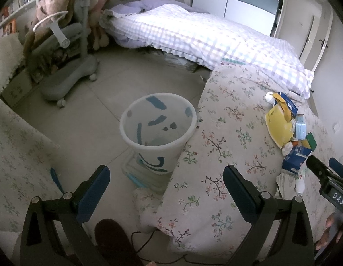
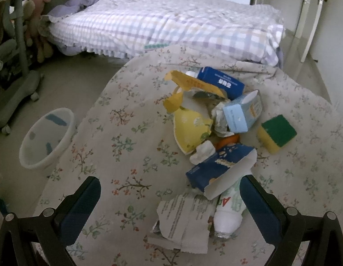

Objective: Collect trash

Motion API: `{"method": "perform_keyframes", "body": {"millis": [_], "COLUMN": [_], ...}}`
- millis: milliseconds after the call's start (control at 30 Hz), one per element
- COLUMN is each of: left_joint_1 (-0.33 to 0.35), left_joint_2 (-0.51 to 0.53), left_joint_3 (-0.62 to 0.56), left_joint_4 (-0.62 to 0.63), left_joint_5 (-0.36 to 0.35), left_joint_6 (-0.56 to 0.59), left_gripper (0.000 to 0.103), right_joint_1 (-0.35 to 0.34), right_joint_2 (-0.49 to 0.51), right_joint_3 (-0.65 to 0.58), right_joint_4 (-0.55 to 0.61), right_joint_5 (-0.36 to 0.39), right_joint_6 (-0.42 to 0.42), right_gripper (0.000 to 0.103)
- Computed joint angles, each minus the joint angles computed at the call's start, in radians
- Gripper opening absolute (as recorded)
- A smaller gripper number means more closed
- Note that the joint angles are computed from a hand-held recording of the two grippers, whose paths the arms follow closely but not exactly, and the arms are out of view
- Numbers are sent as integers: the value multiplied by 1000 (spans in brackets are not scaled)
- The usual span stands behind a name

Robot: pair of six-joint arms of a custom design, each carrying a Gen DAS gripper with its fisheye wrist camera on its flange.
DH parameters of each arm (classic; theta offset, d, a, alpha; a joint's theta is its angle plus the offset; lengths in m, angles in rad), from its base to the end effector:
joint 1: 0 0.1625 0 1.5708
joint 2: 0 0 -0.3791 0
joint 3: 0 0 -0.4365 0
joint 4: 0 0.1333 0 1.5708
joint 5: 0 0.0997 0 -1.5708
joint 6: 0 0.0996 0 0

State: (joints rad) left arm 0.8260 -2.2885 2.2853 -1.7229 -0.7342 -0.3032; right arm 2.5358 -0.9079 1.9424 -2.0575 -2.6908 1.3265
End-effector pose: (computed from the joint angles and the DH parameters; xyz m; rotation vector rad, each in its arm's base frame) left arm -0.0483 -0.3581 0.3990 0.4447 2.3601 -0.6955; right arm 0.4514 -0.2596 -0.0029 -0.0133 -2.0762 0.9310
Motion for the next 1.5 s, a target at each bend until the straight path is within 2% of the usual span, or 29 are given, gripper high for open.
{"method": "perform_keyframes", "body": {"millis": [533,700,833,1033,1200,1333,1433,1500], "left_joint_1": [9,11,12,18,50,67,74,92], "left_joint_2": [14,28,42,84,166,230,279,320], "left_joint_3": [-28,-41,-51,-78,-127,-152,-163,-180], "left_joint_4": [-32,-41,-47,-65,-67,-70,-72,-80], "left_joint_5": [-5,-6,-6,-13,-65,-103,-99,-135], "left_joint_6": [7,7,11,23,48,78,97,102], "left_gripper": [103,103,103,103,103,103,103,103], "right_joint_1": [13,2,-8,-35,-73,-116,-156,-187], "right_joint_2": [-34,-73,-96,-139,-205,-279,-352,-402], "right_joint_3": [-16,2,-16,-29,9,65,124,164], "right_joint_4": [45,-34,32,158,99,46,50,104], "right_joint_5": [3,56,70,77,105,107,87,60], "right_joint_6": [-6,-92,-117,-87,-130,-115,-67,1], "right_gripper": [103,103,103,103,103,103,100,99]}}
